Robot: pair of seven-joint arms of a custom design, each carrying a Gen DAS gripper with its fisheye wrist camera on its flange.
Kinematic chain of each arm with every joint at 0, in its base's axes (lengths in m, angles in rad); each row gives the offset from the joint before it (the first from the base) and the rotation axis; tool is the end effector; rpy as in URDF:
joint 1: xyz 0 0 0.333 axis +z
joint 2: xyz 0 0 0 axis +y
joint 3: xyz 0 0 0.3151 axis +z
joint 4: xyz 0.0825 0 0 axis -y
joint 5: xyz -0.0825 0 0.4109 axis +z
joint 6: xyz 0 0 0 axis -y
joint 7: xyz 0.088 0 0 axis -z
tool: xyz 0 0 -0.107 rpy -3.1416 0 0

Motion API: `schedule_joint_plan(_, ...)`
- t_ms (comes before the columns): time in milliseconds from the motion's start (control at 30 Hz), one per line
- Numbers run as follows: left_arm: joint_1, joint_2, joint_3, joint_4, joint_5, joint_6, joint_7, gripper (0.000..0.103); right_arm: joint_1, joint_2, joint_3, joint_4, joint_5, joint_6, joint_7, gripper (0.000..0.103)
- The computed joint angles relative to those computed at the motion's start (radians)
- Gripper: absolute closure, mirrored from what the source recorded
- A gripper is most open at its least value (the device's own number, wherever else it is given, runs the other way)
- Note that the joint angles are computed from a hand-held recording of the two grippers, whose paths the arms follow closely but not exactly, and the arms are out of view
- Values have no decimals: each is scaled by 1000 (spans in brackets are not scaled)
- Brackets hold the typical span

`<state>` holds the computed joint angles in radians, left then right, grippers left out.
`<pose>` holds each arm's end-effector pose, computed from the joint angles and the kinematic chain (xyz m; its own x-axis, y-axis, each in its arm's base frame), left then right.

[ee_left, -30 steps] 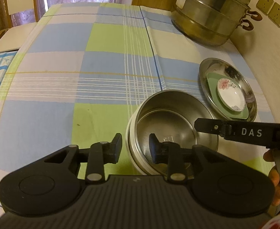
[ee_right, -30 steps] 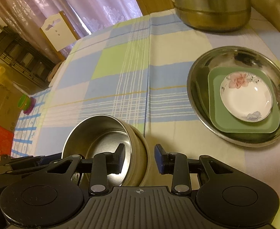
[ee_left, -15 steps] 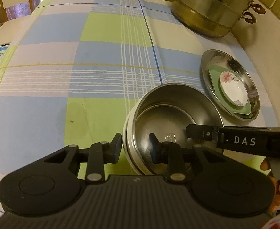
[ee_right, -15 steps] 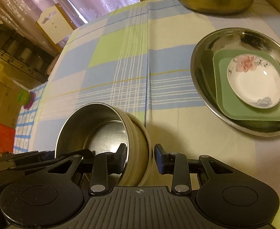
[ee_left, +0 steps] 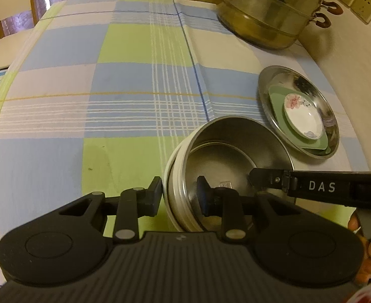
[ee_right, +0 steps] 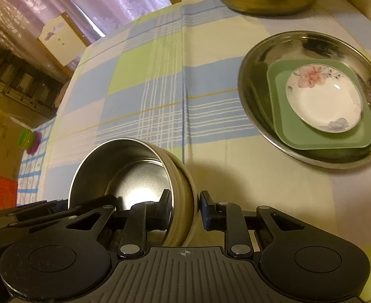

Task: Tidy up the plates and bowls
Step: 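Lift the bowl stack with both grippers and carry it toward the large steel plate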

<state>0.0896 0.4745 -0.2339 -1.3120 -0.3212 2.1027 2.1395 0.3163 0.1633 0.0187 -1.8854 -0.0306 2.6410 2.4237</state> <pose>0.7470 -0.0862 0.5053 -0.5534 -0.8100 0.1942 -0.7828 0.4261 -0.4535 0.6310 0.2199 0.4751 -0.3591 -0.8411 -0.4044 -0.7673 0.5127 -0.3852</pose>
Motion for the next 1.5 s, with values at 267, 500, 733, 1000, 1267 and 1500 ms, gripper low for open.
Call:
schedule_joint_plan(267,-10,-19,-20,-11,-25,-12,43,77,-6,-86,-6,-73,-84,-26,112,80)
schedule_joint_plan(500,-36,-29,-38,-14,-54,-52,106,77,-50,-187,20,-153,-128,-89,218,80)
schedule_joint_plan(733,-73,-17,-35,1,-37,-121,120,77,-93,-250,42,-204,-88,-162,250,80)
schedule_joint_plan(1000,-91,18,-31,43,-15,-152,98,77,-114,-250,52,-206,-92,-180,244,80)
schedule_joint_plan(1267,-87,10,-32,32,-12,-138,109,78,-119,-258,55,-237,-123,-126,273,80)
schedule_joint_plan(1500,-89,-2,-33,13,-3,-116,122,76,-125,-257,64,-241,-151,-118,354,80)
